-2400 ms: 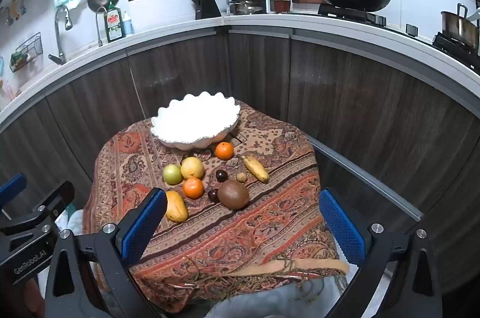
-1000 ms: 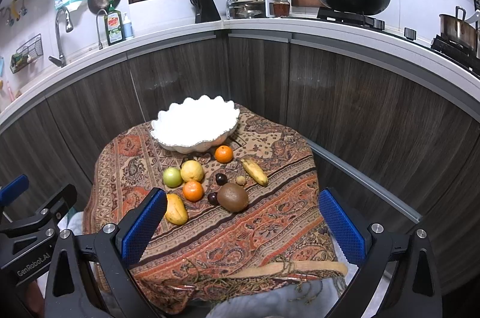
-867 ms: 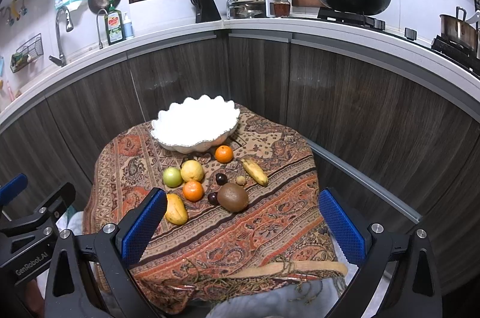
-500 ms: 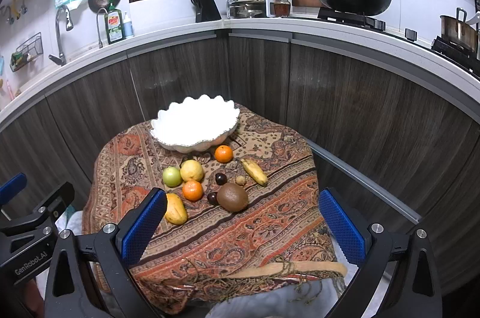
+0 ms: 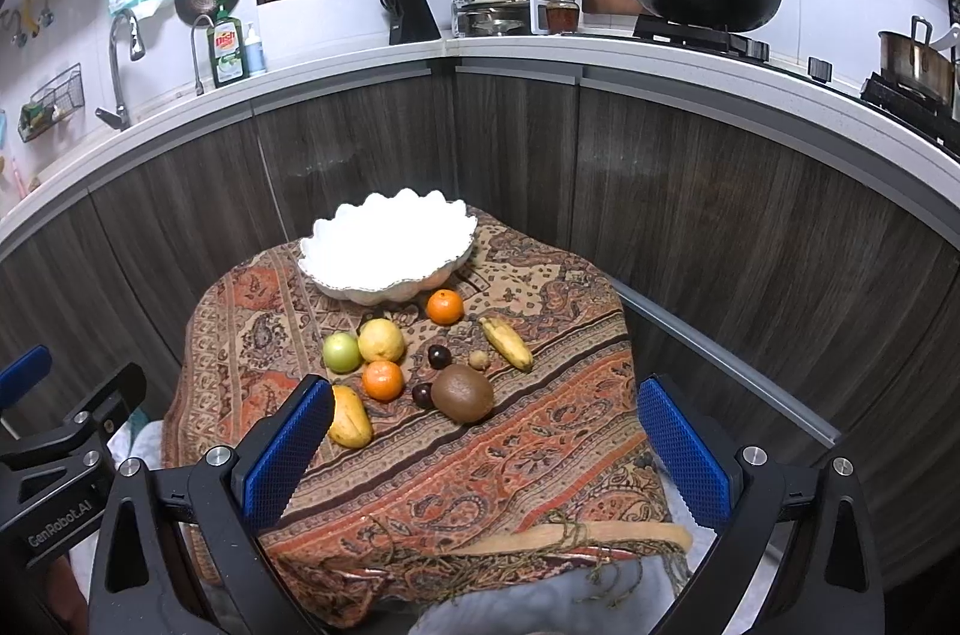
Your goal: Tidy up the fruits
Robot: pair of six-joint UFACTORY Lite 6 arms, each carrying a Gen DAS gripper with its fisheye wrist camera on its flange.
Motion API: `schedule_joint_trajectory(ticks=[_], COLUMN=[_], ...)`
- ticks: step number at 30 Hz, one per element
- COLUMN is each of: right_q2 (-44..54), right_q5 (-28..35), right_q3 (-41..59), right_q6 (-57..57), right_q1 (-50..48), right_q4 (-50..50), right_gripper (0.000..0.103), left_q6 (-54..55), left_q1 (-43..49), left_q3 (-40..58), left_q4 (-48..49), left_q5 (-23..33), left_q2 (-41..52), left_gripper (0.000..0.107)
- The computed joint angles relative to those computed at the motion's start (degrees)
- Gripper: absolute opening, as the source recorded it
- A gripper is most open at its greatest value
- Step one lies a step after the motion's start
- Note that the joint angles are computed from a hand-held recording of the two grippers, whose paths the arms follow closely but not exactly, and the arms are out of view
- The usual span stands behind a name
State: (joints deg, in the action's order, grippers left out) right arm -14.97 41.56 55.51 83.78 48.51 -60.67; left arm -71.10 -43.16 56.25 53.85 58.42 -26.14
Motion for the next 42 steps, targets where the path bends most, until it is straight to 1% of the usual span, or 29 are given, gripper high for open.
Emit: schedule_joint_trajectory(ticks=[20,23,27,30,37,42], right_q2=[0.0,0.4,1.8,3.5,6.9,10.7], right_q5=[0.4,-0.4,-1.8,-2.7,-6.4,-9.3], right_q3=[0.0,0.1,0.6,1.4,2.5,5.0], right_q6=[0.0,-0.5,-0.8,-1.3,-2.8,-4.7], right_q1=[0.1,-0.7,-2.0,-3.1,-6.6,-9.3], right_q4=[0.0,0.2,-0.3,-0.3,0.4,1.1], right_gripper=[0.102,0.102,0.102,0.102,0.102,0.102], left_q6=[-0.2,-0.1,0.4,1.5,2.2,3.9], left_q1=[-0.1,0.4,3.0,6.0,8.3,10.8], left_q3=[0.0,-0.7,-1.9,-2.4,-1.2,0.6], left_q4=[0.2,0.5,0.7,-0.7,-1.4,-2.8], left_q5=[0.1,-0.1,-2.5,-5.5,-8.3,-11.7], left_q2=[0.1,-0.3,0.0,1.3,5.5,9.1], left_gripper=[0.103,0.103,0.103,0.103,0.103,0.103])
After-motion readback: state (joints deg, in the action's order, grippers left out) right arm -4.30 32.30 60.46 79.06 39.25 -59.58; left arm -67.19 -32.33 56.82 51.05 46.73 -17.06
